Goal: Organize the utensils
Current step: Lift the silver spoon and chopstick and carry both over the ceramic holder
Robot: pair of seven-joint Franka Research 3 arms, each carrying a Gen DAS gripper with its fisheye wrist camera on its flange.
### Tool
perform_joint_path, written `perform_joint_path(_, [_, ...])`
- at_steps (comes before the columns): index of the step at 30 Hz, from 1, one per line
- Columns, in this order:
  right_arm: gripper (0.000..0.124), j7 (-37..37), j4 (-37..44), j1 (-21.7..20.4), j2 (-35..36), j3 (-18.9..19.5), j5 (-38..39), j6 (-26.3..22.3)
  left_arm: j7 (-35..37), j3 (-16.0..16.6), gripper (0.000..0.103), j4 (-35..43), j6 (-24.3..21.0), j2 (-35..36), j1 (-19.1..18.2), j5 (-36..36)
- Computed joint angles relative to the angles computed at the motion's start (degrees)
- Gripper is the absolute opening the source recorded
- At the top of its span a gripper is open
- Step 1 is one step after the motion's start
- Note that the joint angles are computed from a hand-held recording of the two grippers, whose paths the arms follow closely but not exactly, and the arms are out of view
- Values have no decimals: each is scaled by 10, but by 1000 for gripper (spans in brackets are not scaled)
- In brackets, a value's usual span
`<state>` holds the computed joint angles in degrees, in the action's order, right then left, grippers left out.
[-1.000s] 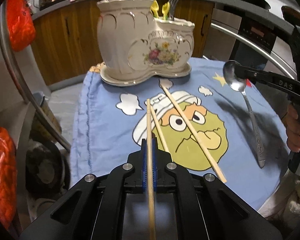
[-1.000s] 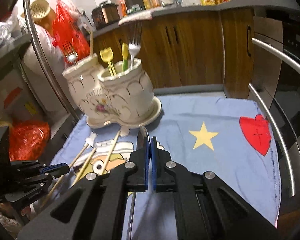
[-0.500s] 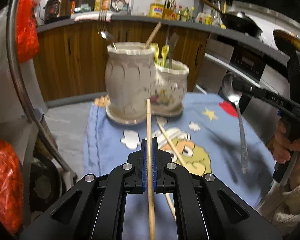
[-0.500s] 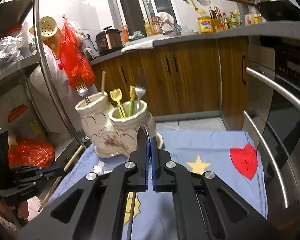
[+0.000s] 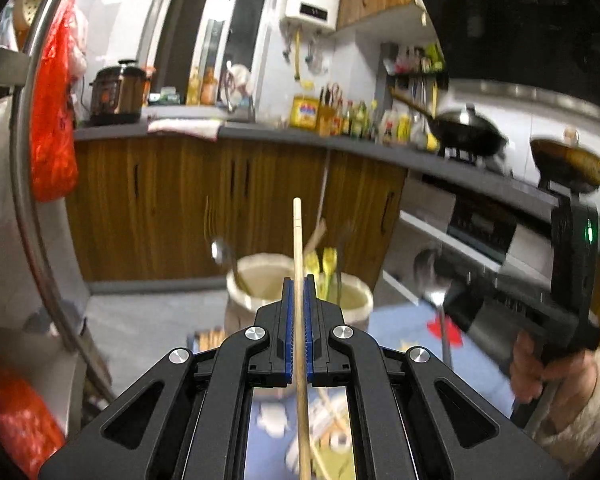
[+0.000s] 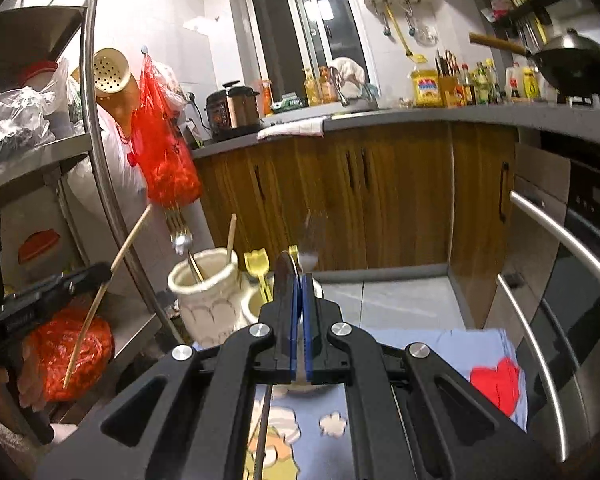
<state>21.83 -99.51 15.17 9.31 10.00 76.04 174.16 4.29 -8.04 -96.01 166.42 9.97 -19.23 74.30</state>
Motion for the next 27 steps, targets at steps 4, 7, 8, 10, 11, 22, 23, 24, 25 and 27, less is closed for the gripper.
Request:
perform_joint_path(4, [2,31,49,4,33,4,-36,20,-31,18,5,72,13,45,2,21])
perform_joint_path(7, [2,47,81,-6,53,16,-52,29,-13,31,5,120,23,81,-2,-3])
perform_joint_path(8, [2,49,96,-8,64,22,-57,36,-13,38,5,133,26,89,-6,-6])
perform_joint_path(10, [2,54,125,-13,84,33,-72,53,-13,54,5,166,31,113,-15,-11])
perform_joint_path(11, [2,60,137,-14,94,38,-82,61,-21,64,5,188,35,127,-21,-8])
perform_joint_path(22, [2,170,257,-14,199,57,-203,123,-75,141,5,338,28,235,-63,20])
perform_joint_path(23, [2,177,265,-17,207,62,-209,130,-63,141,5,344,27,241,-63,10])
perform_joint_path(24, [2,179,270,-25,212,74,-213,137,-57,146,5,350,21,249,-66,4])
perform_joint_path(25, [2,179,280,-39,222,96,-215,148,-61,154,5,352,21,251,-71,6])
perform_joint_path(27, [2,195,293,-40,235,99,-228,160,-70,164,5,354,22,256,-76,7])
